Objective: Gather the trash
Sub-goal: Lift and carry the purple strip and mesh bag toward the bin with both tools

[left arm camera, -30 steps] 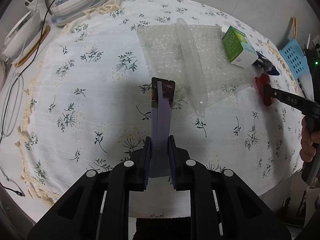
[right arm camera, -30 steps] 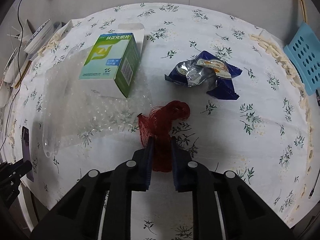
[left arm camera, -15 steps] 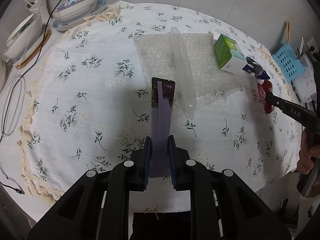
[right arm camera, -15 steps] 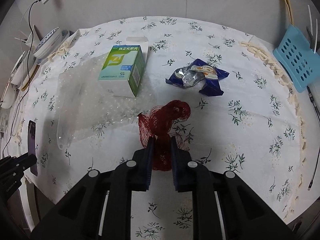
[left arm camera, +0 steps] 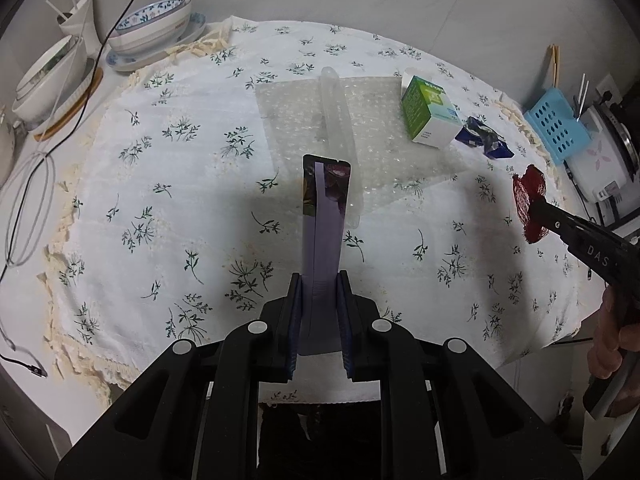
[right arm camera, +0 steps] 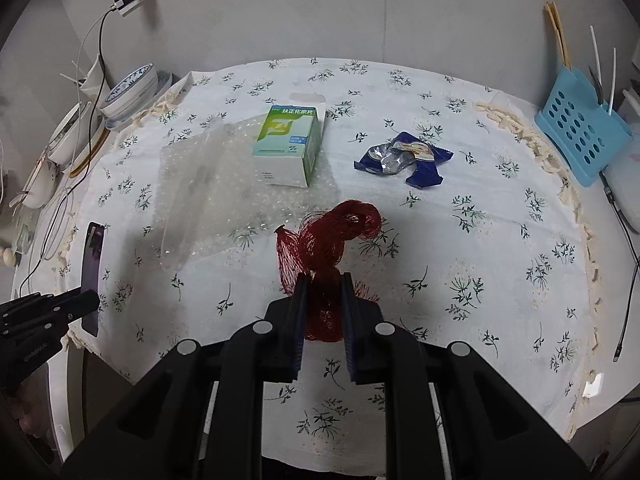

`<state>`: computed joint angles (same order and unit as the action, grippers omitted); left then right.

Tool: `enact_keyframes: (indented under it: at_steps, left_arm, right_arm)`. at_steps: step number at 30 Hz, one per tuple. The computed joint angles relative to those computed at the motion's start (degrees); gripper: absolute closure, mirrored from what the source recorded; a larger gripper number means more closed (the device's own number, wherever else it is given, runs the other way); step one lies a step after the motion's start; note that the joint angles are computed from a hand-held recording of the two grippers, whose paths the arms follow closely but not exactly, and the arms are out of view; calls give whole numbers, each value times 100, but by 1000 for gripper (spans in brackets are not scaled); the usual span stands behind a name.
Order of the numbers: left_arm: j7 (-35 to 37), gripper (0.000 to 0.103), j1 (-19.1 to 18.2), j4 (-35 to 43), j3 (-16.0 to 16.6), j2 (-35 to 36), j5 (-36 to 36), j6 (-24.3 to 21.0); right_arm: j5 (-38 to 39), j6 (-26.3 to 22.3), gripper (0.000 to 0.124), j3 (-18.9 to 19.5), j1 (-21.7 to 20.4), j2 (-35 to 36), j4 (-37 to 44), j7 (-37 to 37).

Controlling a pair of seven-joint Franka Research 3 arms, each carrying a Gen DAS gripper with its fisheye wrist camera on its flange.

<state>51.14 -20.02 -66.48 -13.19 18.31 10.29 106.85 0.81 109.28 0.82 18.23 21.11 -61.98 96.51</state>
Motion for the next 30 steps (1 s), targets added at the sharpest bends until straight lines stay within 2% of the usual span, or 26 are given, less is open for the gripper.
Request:
enact_keyframes:
  at_steps: [12,30]
  left_arm:
    - [-141,87,-55,-431,-81,-353,-24,181]
    - [-395,87,-130,-1236,-222,-926,-91,419]
  right_arm:
    - [37,401,109,103,-8,-863,-1073,58]
    - [111,703,109,298,-96,-1943,-2524,29]
